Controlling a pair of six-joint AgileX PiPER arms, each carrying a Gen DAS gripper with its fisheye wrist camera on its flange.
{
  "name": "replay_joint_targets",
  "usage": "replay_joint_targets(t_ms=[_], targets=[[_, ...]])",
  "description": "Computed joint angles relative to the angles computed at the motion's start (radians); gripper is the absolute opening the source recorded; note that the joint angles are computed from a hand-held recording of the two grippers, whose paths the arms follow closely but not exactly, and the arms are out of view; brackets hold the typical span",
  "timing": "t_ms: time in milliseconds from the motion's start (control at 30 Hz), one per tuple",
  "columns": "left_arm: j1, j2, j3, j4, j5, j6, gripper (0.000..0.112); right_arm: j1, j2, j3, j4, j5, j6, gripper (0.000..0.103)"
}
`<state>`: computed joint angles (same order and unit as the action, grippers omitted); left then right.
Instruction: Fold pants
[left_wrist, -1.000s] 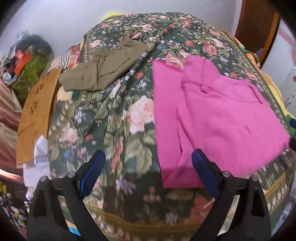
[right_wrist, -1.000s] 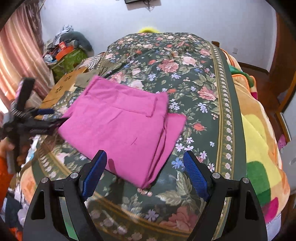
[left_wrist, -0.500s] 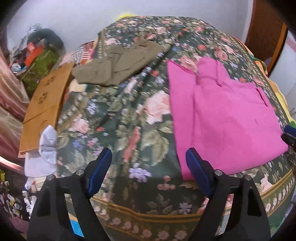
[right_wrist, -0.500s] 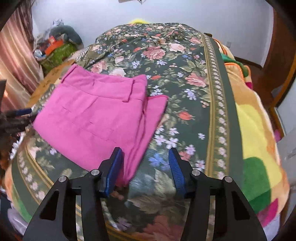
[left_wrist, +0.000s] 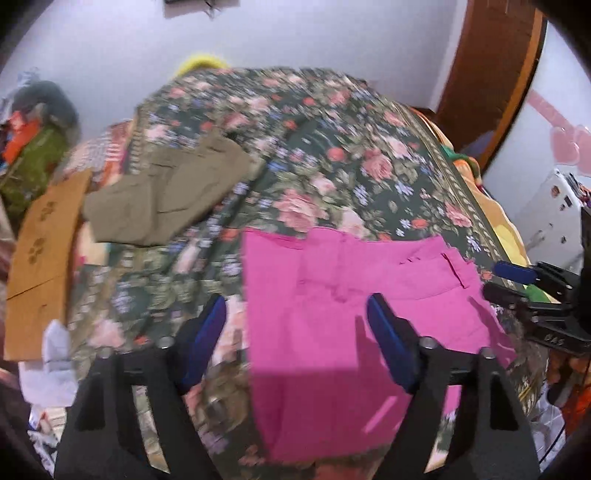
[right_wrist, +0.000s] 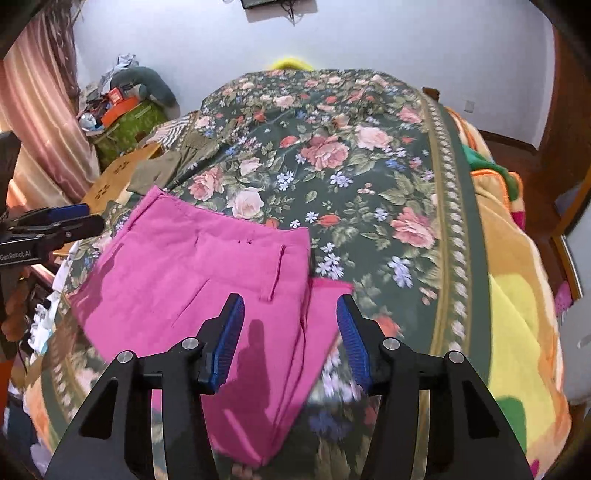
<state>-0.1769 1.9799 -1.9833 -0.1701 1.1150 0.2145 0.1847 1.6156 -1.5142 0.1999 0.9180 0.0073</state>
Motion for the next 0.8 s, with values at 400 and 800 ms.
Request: replay_joint_targets(t_ms=[400, 800], targets=[[-0.022, 0.167, -0.125, -0.006, 0.014, -0.035, 0.036, -0.031, 0.120, -0.055, 0.101, 0.004, -0.100, 0.022], [-0.032, 0.014, -0.004, 0.038, -0.020, -0.010, 0.036, 0.013, 0.063, -0.104, -0.011, 0.088, 0.003, 0.024]])
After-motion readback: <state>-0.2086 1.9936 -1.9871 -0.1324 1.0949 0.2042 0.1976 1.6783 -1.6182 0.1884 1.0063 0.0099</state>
